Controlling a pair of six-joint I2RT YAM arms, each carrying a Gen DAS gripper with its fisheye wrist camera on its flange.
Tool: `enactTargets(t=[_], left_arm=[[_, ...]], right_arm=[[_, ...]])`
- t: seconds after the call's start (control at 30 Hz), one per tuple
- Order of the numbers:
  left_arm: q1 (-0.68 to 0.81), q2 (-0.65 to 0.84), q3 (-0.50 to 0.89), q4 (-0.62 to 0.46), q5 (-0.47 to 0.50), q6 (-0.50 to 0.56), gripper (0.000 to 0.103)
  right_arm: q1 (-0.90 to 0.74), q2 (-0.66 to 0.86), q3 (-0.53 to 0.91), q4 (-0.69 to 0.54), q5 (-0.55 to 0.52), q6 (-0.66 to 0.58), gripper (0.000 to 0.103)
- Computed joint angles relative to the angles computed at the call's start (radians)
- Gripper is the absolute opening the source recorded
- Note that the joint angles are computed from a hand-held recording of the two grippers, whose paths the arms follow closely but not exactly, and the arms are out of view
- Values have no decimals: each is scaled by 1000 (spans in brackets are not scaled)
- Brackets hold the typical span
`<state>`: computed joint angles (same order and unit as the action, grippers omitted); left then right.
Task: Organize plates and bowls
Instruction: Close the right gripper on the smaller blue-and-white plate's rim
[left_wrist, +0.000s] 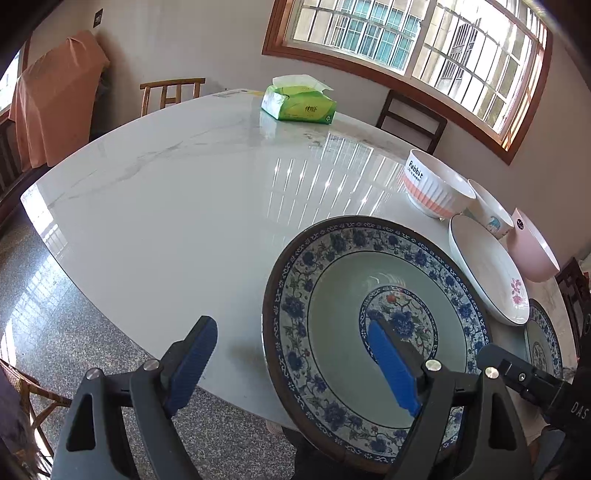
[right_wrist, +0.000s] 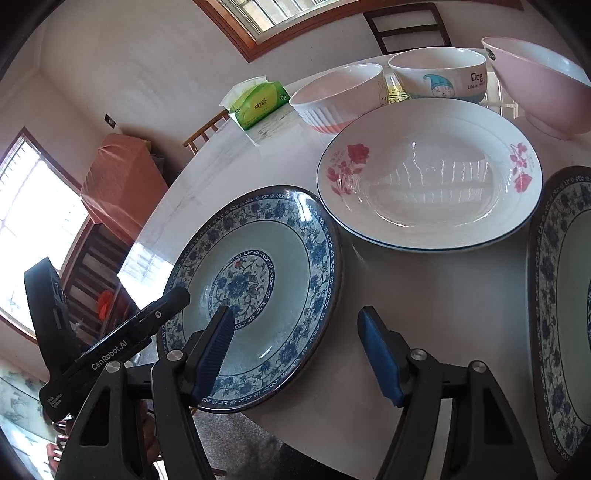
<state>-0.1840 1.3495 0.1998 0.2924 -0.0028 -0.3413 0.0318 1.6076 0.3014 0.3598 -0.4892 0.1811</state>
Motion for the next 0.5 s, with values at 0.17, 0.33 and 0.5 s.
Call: enactTargets(t=[0.17,0.33,0.5], left_arm=[[-35,43,30,-20,-63,29,70],[-48,44,21,11,-80,33,35],[-38,44,1,67,-122,51,24]], right_arm=[[24,19,22,-10,19,-7,51],[55,20,17,13,102,-6,30],[54,29,12,35,124,-33,19]])
